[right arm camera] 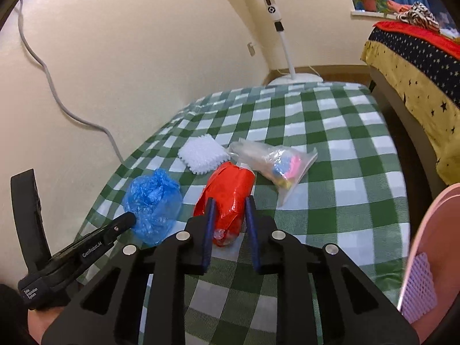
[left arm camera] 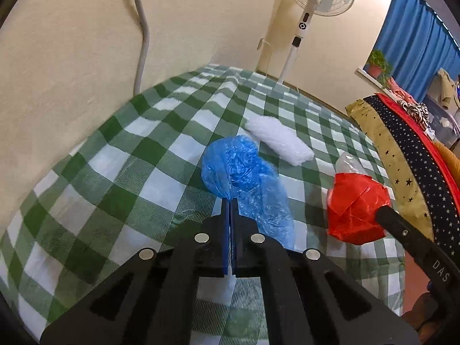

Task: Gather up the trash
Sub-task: 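Grasp the blue plastic bag with the left gripper while the right gripper grasps the red bag, then carry the blue bag with the left gripper while the right gripper carries the red bag to the bin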

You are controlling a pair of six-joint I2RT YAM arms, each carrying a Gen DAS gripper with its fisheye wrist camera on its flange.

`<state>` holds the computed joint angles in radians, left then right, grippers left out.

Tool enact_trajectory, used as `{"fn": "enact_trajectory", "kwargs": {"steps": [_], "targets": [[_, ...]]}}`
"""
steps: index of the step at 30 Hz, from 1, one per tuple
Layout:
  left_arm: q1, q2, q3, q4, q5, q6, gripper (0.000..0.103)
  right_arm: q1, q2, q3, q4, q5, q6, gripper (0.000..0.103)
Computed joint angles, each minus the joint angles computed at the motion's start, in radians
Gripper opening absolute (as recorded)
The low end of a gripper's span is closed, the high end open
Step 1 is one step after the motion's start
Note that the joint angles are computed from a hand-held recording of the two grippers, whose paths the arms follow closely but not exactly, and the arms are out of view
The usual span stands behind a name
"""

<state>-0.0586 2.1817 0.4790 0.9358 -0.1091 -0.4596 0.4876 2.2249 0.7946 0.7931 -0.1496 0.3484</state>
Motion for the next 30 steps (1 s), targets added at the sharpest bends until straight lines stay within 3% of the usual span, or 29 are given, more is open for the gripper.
{"fn": "enact_trajectory", "kwargs": {"steps": [13,30], "targets": [[-0.086,-0.235,-0.209,0.057,-0.056,0.051,0.000,0.028,-0.250,-0.216,0.009,0.103,-0.060,0.020],[-0.299,-0.538,-0.332,-0.055,-0.175,0.039,0.000,-0.010,-0.602,-0.490,-0.050,0.169,-0.052,0.020]]}}
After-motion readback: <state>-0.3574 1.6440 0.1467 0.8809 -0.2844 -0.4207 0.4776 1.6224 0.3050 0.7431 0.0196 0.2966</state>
